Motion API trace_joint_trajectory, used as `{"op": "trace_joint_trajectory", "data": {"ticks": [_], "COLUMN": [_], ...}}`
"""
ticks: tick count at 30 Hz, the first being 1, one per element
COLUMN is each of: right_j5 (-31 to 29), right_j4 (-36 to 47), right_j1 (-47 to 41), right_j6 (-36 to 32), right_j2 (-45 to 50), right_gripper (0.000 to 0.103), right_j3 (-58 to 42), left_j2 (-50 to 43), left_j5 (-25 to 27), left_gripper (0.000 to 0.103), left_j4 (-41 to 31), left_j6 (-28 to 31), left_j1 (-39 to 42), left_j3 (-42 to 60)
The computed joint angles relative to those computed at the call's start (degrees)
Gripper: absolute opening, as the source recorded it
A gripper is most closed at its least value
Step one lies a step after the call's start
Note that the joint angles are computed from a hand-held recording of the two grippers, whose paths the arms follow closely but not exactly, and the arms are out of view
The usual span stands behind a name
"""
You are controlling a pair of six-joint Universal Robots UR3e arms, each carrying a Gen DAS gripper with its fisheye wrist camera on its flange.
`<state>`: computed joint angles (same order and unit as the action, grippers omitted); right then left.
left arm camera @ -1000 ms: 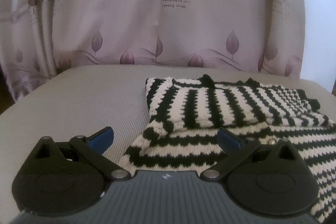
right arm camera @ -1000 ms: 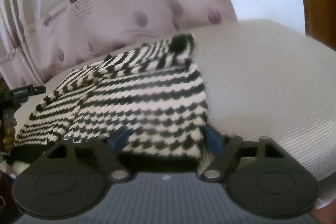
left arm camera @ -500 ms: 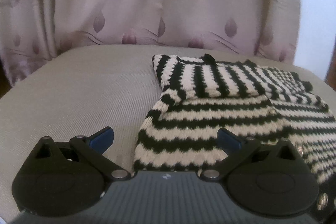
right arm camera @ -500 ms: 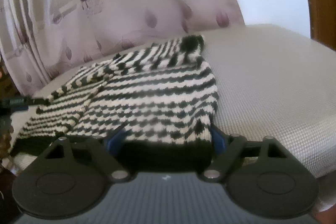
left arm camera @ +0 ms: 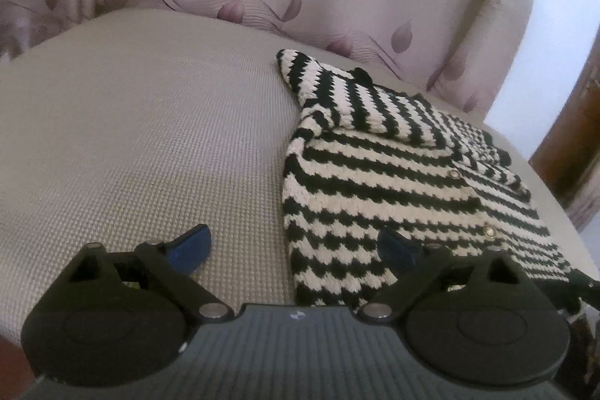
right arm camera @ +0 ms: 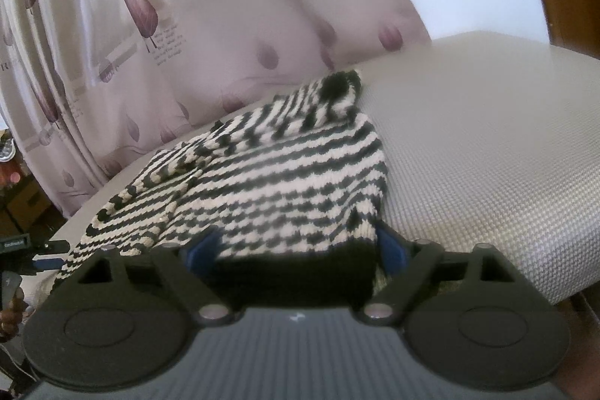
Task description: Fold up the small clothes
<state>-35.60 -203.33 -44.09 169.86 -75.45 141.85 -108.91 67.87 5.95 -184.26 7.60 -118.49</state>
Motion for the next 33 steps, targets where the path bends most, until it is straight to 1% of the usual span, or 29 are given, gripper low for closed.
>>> {"op": "trace_joint_trajectory", "data": {"ticks": [3, 6, 7, 9, 10, 14, 16, 17, 18, 19, 20, 21, 22, 24, 26, 27, 29, 31, 32, 33], "right_j5": [2.0, 6.0, 7.1, 9.0, 9.5, 9.6, 9.7, 9.6, 9.5, 10.1, 10.7, 10.7, 11.4, 13.3, 14.5, 14.8, 15.7, 17.5, 17.8, 17.8], "right_j4": [1.1, 2.9, 4.0, 8.9, 12.1, 18.5, 19.1, 18.8, 18.4, 20.9, 26.3, 29.7, 30.1, 32.8, 36.0, 38.4, 43.6, 51.4, 51.6, 49.9], "right_j1": [-1.1, -3.6, -4.3, -5.4, -5.6, -5.2, -5.2, -5.2, -5.2, -5.5, -5.6, -5.8, -6.2, -7.5, -8.5, -8.7, -9.1, -9.6, -9.7, -9.5], "right_j6": [-0.1, -0.7, -1.0, -2.4, -3.1, -4.1, -3.5, -3.4, -3.1, -3.6, -4.7, -5.2, -5.6, -7.4, -8.3, -9.9, -11.7, -15.0, -15.0, -13.9], "right_j2": [0.4, 0.7, 0.6, -0.4, -1.2, -2.5, -2.6, -2.7, -2.9, -3.2, -3.7, -3.9, -3.4, -3.7, -3.4, -3.7, -3.8, -3.4, -3.1, -2.7], "right_gripper": [0.088, 0.088, 0.088, 0.088, 0.088, 0.088, 0.087, 0.084, 0.080, 0.053, 0.027, 0.024, 0.024, 0.024, 0.024, 0.024, 0.024, 0.025, 0.025, 0.025], "right_j3": [-0.2, 0.7, 0.8, 0.2, -0.6, -2.7, -3.0, -2.7, -2.4, -2.6, -3.6, -3.9, -3.5, -2.9, -3.4, -3.9, -5.2, -7.0, -7.1, -6.8], "left_j2": [0.4, 0.4, 0.2, 0.0, -0.1, -0.3, -0.3, -0.3, -0.4, -0.5, -0.6, -0.7, -0.9, -1.6, -2.0, -2.0, -1.9, -2.1, -2.1, -2.2], "left_j5": [-3.2, -4.5, -4.5, -4.7, -5.8, -7.3, -10.0, -11.2, -12.6, -13.6, -14.8, -16.1, -17.5, -21.6, -24.9, -25.7, -27.6, -30.5, -30.9, -30.4], "left_gripper": [0.092, 0.092, 0.092, 0.089, 0.085, 0.085, 0.082, 0.079, 0.073, 0.062, 0.054, 0.040, 0.034, 0.032, 0.035, 0.038, 0.051, 0.077, 0.081, 0.087], "left_j4": [-0.5, 0.2, 0.5, 1.2, 1.4, 1.9, 1.8, 2.0, 1.7, 1.4, 0.5, -1.0, -2.1, -3.8, -5.7, -6.5, -8.2, -9.6, -9.8, -9.9], "left_j6": [0.4, 2.1, 2.4, 3.1, 3.1, 2.8, 2.3, 1.8, 1.6, 1.2, 0.9, 0.4, -0.2, -1.2, -1.0, -0.5, 1.7, 3.5, 4.0, 4.6], "left_j1": [0.5, -0.3, -0.8, -1.5, -1.3, -1.4, -0.1, 0.5, 1.2, 1.8, 2.6, 3.6, 4.6, 7.2, 9.3, 9.7, 10.3, 10.8, 10.4, 9.6], "left_j3": [-0.6, -1.3, -1.4, -1.6, -1.9, -2.3, -2.8, -3.1, -3.1, -3.1, -2.9, -2.5, -2.3, -2.2, -2.1, -2.0, -1.6, -1.2, -0.9, -0.5]}}
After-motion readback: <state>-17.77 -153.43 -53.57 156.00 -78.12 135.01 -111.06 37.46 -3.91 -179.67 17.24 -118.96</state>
